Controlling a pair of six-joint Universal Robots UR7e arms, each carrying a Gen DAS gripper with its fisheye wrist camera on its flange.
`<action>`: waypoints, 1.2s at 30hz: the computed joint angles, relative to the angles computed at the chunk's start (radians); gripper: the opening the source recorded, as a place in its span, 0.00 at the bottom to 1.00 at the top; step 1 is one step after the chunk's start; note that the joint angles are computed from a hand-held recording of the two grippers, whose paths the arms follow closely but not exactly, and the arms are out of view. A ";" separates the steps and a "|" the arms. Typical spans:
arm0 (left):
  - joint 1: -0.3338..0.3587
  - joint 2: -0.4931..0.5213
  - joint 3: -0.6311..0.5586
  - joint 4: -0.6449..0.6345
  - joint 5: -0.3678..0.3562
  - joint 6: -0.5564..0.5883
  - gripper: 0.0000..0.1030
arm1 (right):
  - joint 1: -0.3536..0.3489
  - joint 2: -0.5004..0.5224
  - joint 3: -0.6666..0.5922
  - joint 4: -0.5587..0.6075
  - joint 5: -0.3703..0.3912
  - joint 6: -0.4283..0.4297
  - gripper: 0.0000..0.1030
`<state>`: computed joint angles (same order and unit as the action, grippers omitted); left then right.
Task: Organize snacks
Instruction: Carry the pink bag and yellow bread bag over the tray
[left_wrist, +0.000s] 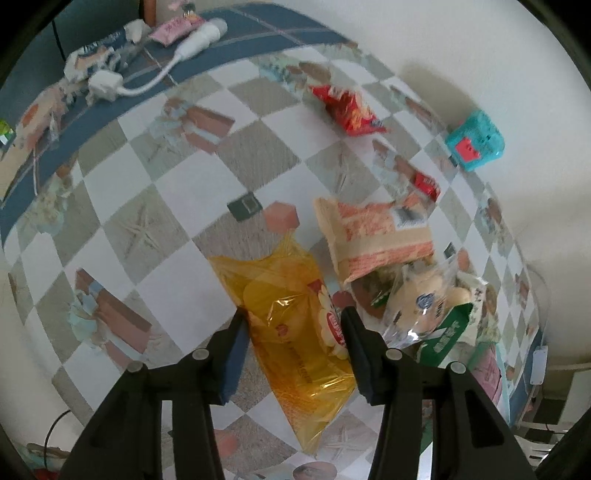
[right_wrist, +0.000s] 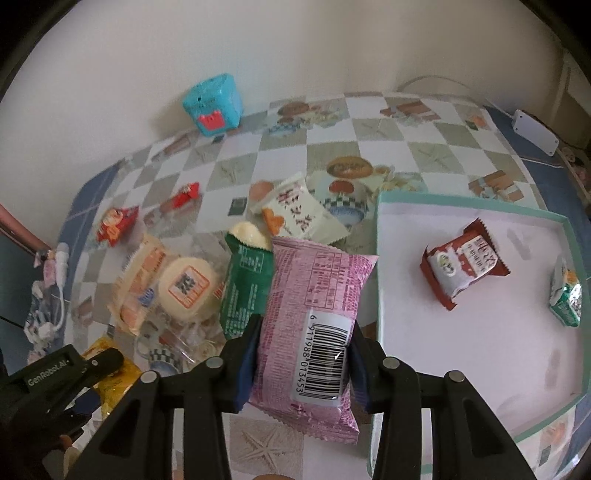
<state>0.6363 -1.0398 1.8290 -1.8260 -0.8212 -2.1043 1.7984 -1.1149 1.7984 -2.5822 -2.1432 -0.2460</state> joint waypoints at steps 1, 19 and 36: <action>-0.008 -0.002 -0.007 0.028 0.010 -0.017 0.50 | 0.000 -0.002 -0.001 0.003 -0.002 0.000 0.44; -0.057 0.028 -0.081 0.122 0.082 -0.022 0.50 | -0.069 -0.077 -0.043 0.012 -0.063 0.110 0.44; -0.073 0.233 -0.239 -0.203 0.061 0.471 0.50 | -0.152 -0.176 -0.080 -0.014 -0.145 0.214 0.44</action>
<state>0.5635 -0.8070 1.5899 -2.0290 -0.7601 -1.6335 1.6462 -1.2911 1.7189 -2.5963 -2.2878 -0.0322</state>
